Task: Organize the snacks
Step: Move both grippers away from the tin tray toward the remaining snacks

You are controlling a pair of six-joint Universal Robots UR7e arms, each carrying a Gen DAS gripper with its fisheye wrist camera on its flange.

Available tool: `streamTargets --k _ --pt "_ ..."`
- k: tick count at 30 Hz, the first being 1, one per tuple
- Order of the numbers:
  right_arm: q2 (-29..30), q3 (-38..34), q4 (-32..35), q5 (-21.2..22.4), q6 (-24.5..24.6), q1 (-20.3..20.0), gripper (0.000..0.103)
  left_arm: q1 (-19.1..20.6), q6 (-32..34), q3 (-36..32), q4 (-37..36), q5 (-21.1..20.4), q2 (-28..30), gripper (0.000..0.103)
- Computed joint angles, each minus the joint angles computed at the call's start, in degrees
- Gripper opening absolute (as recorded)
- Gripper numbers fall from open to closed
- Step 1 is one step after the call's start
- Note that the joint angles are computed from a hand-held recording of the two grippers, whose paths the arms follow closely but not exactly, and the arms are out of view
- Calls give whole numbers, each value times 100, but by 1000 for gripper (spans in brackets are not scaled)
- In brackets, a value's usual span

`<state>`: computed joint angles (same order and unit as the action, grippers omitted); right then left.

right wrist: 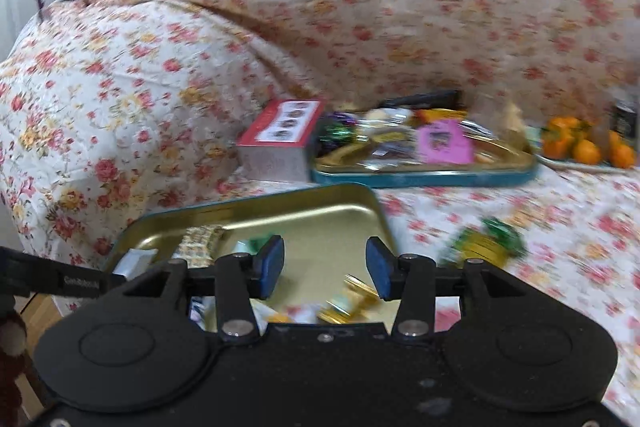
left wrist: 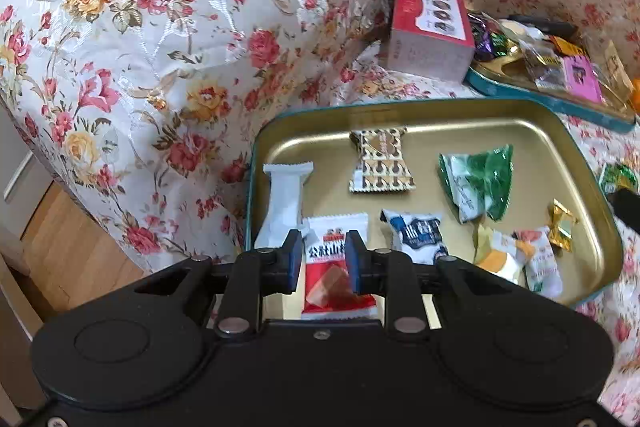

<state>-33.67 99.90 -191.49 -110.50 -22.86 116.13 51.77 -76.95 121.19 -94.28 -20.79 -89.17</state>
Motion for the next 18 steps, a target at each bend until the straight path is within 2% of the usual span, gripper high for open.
streamTargets --k 5,8,11,14,16,18 --pt "-491 662 -467 -340 77 -210 48 -127 73 30 33 28 147 34" --pt "-722 981 -720 -572 -20 -340 48 -256 449 139 -312 57 252 34" --pt "-968 1293 -893 -711 -122 -512 48 -429 937 282 -867 84 461 34" --pt "-1170 1542 -939 -794 -144 -684 48 -637 998 322 -1318 19 733 34" --pt "-1323 1705 -968 -825 -182 -808 48 -800 1142 346 -1878 -156 950 34" --pt "-1397 1766 -1015 -830 -254 -902 48 -896 1708 338 -2652 -379 1201 34"
